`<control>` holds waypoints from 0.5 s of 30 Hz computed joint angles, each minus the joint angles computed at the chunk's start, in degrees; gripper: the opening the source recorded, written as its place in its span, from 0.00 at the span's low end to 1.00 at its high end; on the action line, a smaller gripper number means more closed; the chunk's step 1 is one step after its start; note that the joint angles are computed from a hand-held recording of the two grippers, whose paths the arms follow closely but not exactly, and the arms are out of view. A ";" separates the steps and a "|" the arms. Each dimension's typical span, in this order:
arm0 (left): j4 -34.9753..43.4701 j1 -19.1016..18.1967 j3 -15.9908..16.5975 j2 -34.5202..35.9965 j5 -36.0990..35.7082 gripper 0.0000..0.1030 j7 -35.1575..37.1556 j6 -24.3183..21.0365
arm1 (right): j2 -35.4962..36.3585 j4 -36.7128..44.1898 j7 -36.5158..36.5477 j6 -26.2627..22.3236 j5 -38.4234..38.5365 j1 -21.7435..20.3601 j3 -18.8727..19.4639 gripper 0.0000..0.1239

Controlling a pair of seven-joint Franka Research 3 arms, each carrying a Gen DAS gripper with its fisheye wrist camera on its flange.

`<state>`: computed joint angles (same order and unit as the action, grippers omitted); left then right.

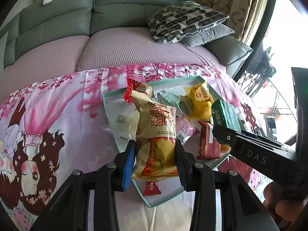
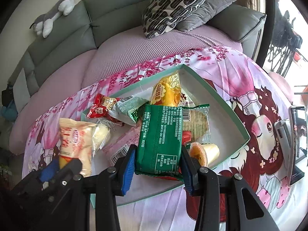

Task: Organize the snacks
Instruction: 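Lower the chip bag and green box into the tray and open both grippers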

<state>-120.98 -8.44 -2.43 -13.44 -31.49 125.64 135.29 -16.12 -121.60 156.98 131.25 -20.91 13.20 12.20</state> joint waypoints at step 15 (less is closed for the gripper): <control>-0.97 -0.19 -0.06 -0.79 -0.20 0.61 1.04 -2.63 | 1.54 0.69 -2.83 -0.07 1.68 0.94 -0.64 0.37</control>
